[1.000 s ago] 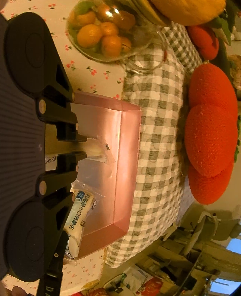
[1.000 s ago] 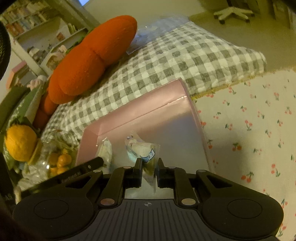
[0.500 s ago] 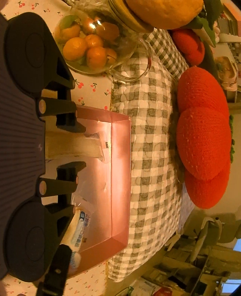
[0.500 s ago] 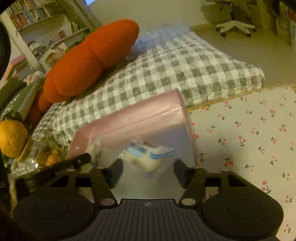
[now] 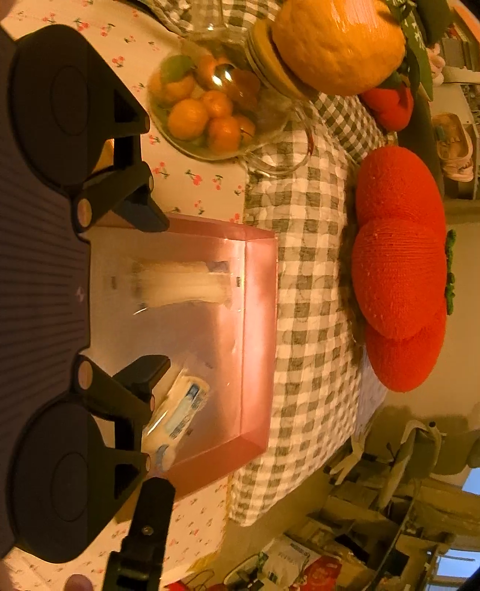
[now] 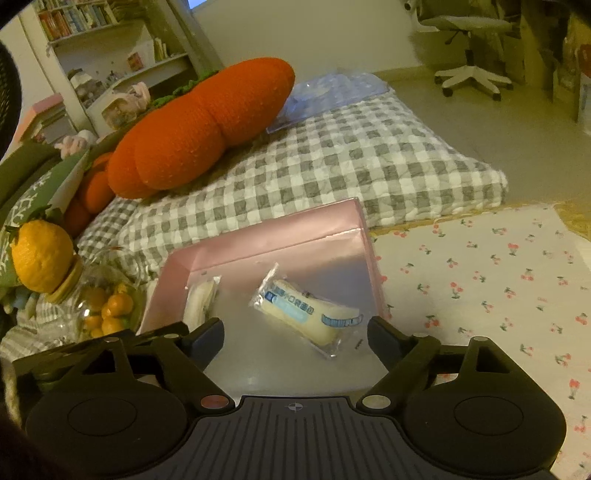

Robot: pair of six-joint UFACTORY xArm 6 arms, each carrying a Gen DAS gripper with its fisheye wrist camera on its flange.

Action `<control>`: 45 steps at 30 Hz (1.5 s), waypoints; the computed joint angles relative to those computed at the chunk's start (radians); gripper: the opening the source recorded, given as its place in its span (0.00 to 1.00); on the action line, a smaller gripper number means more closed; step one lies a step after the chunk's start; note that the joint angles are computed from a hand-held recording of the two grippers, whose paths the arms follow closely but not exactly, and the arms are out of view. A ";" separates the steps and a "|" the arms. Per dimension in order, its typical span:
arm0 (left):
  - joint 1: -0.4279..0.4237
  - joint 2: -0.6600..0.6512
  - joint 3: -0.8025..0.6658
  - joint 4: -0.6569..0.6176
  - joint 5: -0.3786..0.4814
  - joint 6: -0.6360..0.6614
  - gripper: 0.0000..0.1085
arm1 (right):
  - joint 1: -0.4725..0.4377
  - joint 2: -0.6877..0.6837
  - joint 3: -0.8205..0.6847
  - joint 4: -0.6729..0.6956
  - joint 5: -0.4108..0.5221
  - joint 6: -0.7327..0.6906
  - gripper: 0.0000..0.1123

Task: Organize snacks
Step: 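Carry both packets into the pink box and open both tools to release them, then withdraw both tools from the box toward the remaining snacks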

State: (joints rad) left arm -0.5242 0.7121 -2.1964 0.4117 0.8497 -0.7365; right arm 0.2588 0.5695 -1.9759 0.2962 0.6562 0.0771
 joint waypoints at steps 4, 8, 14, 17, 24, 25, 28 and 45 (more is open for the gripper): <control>-0.010 -0.068 0.094 0.024 -0.017 -0.028 0.71 | 0.006 -0.073 0.096 -0.066 -0.044 0.005 0.82; -0.019 -0.127 0.174 0.033 -0.027 -0.049 0.80 | 0.010 -0.130 0.159 -0.122 -0.043 0.021 0.84; -0.035 -0.231 0.322 0.043 -0.047 -0.078 0.87 | 0.014 -0.219 0.270 -0.206 -0.046 0.057 0.86; -0.042 -0.273 0.381 0.047 -0.049 -0.095 0.90 | 0.016 -0.261 0.324 -0.238 -0.045 0.062 0.86; -0.069 -0.362 0.506 0.068 -0.055 -0.115 0.94 | 0.017 -0.353 0.451 -0.217 -0.047 0.003 0.86; -0.072 -0.371 0.522 0.069 -0.060 -0.115 0.94 | 0.017 -0.363 0.469 -0.213 -0.049 -0.006 0.86; -0.082 -0.401 0.574 0.081 -0.078 -0.126 0.94 | 0.017 -0.390 0.522 -0.202 -0.059 -0.040 0.86; -0.110 -0.460 0.702 0.005 -0.161 0.004 0.90 | 0.000 -0.418 0.611 -0.218 0.085 -0.222 0.86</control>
